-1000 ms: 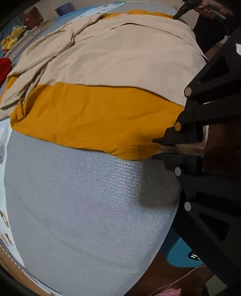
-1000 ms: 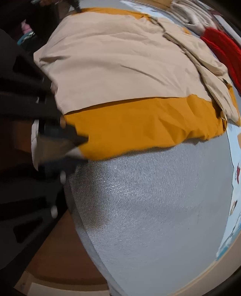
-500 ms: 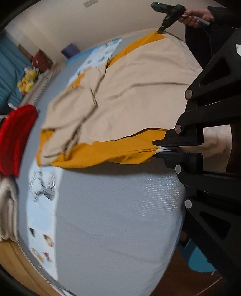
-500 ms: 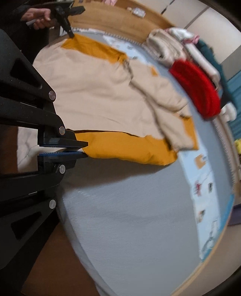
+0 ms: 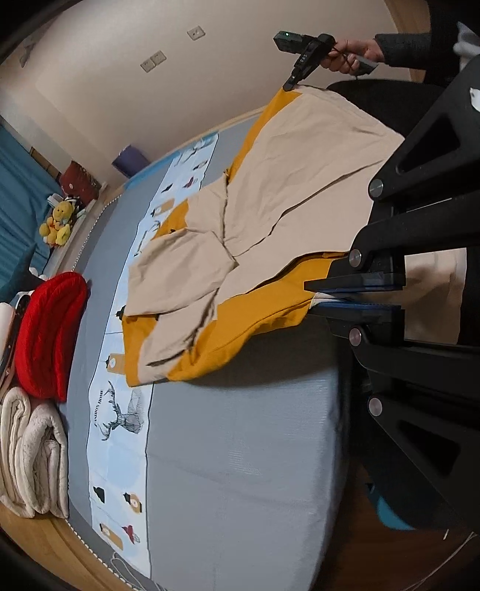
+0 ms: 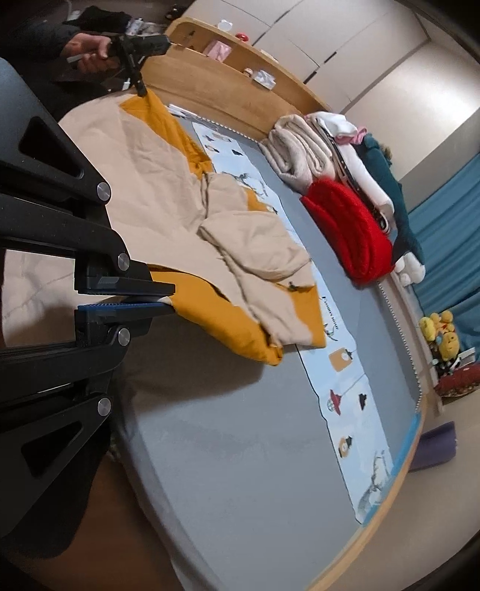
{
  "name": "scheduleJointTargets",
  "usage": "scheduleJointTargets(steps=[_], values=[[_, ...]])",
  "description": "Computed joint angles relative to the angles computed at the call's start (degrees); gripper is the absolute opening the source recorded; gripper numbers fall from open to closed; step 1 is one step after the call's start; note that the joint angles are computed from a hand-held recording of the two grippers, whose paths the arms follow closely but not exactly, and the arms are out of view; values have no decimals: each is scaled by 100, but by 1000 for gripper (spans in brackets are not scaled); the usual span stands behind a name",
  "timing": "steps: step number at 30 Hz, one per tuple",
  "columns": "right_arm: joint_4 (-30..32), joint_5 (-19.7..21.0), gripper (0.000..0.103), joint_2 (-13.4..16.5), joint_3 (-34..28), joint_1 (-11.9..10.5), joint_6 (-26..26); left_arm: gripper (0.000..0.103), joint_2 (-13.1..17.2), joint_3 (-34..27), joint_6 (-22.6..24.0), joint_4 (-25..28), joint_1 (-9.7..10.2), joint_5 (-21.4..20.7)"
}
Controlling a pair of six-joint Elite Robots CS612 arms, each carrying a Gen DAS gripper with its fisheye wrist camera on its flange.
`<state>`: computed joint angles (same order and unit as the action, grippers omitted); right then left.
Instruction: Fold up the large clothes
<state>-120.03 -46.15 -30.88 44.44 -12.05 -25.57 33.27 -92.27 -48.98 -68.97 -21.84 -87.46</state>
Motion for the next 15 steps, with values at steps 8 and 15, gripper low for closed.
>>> scheduleJointTargets(steps=[8, 15], values=[[-557, 312, 3, -385, 584, -158, 192, 2, 20, -145, -209, -24, -8, -28], [-374, 37, 3, 433, -867, 87, 286, 3, -20, 510, -375, -561, 369, -114]])
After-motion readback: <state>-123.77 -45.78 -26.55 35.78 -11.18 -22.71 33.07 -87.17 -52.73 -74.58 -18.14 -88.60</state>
